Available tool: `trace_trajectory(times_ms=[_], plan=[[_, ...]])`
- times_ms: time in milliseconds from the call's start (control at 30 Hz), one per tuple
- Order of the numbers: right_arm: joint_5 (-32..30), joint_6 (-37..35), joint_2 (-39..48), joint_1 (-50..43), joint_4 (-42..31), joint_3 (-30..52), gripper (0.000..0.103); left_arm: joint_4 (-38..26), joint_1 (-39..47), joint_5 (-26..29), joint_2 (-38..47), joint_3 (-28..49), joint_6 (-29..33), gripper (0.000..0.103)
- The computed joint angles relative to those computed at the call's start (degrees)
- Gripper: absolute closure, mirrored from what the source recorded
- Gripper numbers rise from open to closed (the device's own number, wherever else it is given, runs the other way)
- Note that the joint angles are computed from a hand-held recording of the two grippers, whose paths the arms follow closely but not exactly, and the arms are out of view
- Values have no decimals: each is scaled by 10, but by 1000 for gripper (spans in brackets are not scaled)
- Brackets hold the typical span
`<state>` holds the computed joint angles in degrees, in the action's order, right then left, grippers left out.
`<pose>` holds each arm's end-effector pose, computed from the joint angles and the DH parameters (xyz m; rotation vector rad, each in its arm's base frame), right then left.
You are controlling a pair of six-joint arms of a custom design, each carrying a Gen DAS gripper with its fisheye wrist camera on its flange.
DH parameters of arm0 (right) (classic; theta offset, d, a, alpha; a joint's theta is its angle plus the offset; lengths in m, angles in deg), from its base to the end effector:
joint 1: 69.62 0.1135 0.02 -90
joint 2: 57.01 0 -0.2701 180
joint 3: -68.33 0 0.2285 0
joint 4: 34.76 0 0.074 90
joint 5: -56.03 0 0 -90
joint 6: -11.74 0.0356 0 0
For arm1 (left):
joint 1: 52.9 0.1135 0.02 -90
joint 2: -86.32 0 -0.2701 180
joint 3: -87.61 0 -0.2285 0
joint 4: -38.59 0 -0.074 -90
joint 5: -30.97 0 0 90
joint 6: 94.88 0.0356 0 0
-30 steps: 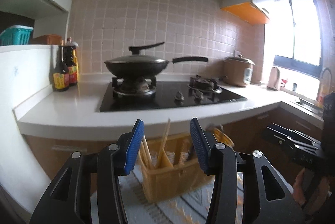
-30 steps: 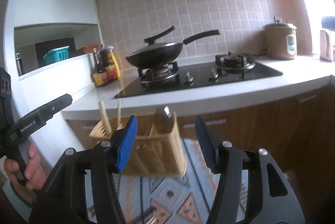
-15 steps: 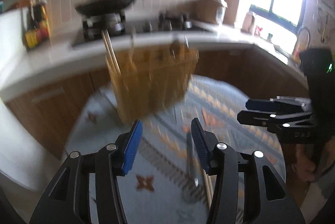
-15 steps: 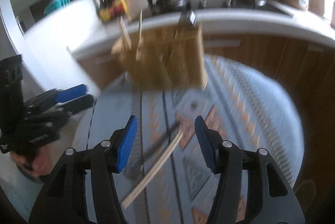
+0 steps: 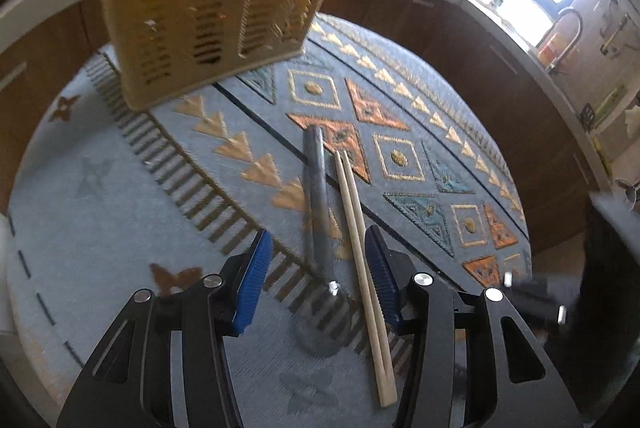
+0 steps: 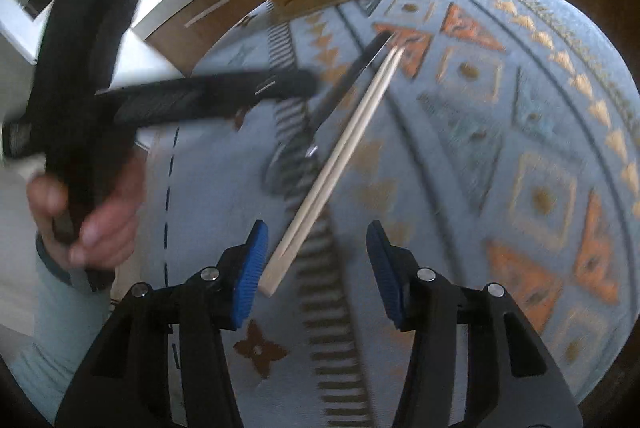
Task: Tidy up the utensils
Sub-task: 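Lower both tools to the table while the right tool grasps a chopstick pair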
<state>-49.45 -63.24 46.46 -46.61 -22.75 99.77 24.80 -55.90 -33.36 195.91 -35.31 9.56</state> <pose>0.1873 0.0899 0.0650 -0.2836 2.6625 0.5773 0.2911 -0.0307 0.0895 0.5246 2.5883 -0.5429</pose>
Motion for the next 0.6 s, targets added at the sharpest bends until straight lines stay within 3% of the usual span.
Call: trace_trajectory(times_ms=[100,300,333,400,500,600], plan=[[88,64,24,99,92,-36,55,35,-28,-46,8,-12,-27,62],[269,132,65,225,125,-25,56,55,-41,-59,30,-6,-51,68],[304,142,80,245,141,-26,60,55,-40,-57,31,-6,-52,68],[393,158,98,295,117,-12,78,51,-33,-47,33,-3,-51,67],[402,157,100,302,130,-23,89,53,-24,-42,30,-8,-40,71],[387,153,96,266,160,-49,90,53,-21,-42,29,-9,-37,71]])
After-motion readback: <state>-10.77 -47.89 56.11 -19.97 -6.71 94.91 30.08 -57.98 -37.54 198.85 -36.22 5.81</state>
